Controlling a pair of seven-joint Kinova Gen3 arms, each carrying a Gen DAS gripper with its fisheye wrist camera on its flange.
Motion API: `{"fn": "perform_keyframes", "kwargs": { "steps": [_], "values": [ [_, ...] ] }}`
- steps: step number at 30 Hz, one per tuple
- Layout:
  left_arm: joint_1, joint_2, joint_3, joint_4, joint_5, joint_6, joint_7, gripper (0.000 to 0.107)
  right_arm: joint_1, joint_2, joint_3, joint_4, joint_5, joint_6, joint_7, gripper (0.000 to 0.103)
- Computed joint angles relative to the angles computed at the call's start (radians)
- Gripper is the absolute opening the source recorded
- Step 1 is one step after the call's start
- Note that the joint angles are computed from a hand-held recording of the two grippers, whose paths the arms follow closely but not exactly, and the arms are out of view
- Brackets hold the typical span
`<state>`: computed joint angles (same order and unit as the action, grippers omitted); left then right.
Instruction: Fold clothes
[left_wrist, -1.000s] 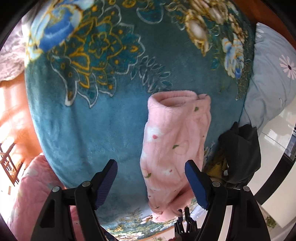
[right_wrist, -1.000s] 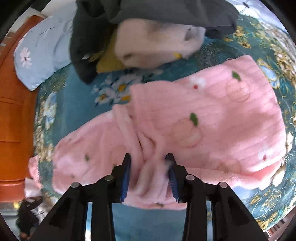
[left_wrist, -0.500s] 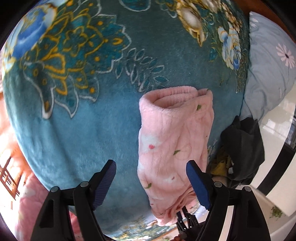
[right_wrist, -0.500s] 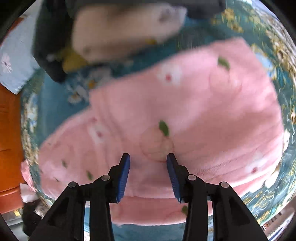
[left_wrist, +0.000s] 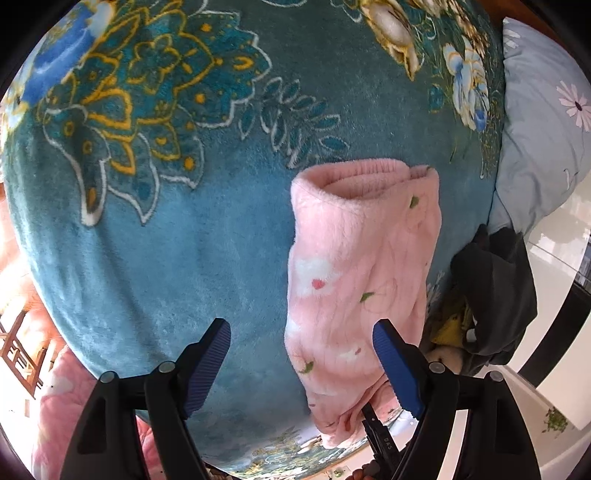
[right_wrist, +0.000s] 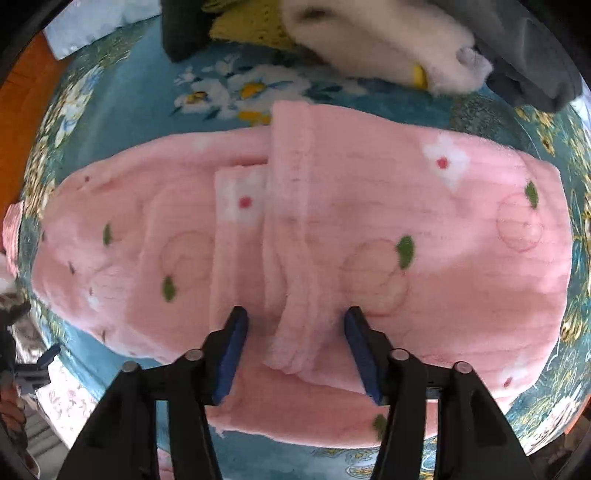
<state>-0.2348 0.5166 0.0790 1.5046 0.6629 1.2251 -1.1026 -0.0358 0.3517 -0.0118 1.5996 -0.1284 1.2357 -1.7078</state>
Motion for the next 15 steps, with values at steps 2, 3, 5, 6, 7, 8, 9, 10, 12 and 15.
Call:
{"fn": "perform_keyframes", "kwargs": {
  "steps": [2, 3, 5, 6, 7, 8, 9, 10, 12, 15],
  "values": [
    [-0.007, -0.006, -0.005, 0.012, 0.001, -0.004, 0.0, 0.082, 0.025, -0.01, 0.007, 0.003, -0.029, 0.0, 0.0, 0.025],
    [-0.011, -0.008, -0.007, 0.019, 0.002, -0.005, 0.0, 0.082, 0.041, -0.018, 0.009, 0.004, -0.047, 0.003, 0.005, 0.021],
    [-0.018, -0.011, -0.011, 0.03, 0.004, -0.007, 0.0, 0.082, 0.074, -0.038, 0.015, 0.005, -0.081, 0.013, 0.02, 0.014],
    [-0.021, -0.012, -0.012, 0.034, 0.005, -0.007, -0.001, 0.082, 0.091, -0.051, 0.018, 0.006, -0.101, 0.016, 0.028, 0.013],
    [-0.024, -0.013, -0.012, 0.039, 0.008, -0.009, -0.004, 0.082, 0.103, -0.065, 0.019, 0.001, -0.121, 0.021, 0.033, 0.013],
    [-0.026, -0.013, -0.012, 0.043, 0.011, -0.012, -0.009, 0.082, 0.111, -0.083, 0.019, -0.005, -0.137, 0.024, 0.04, 0.013],
    [-0.029, -0.014, -0.011, 0.046, 0.013, -0.016, -0.016, 0.082, 0.109, -0.103, 0.015, -0.012, -0.143, 0.032, 0.047, 0.013],
    [-0.031, -0.015, -0.011, 0.049, 0.016, -0.019, -0.022, 0.082, 0.103, -0.122, 0.011, -0.02, -0.145, 0.043, 0.054, 0.013],
    [-0.032, -0.017, -0.01, 0.054, 0.021, -0.03, -0.034, 0.082, 0.09, -0.124, 0.0, -0.026, -0.163, 0.064, 0.072, 0.013],
    [-0.039, -0.021, -0.006, 0.067, 0.043, -0.053, -0.059, 0.082, 0.032, -0.071, -0.025, -0.018, -0.139, 0.089, 0.083, 0.013]
  ]
}}
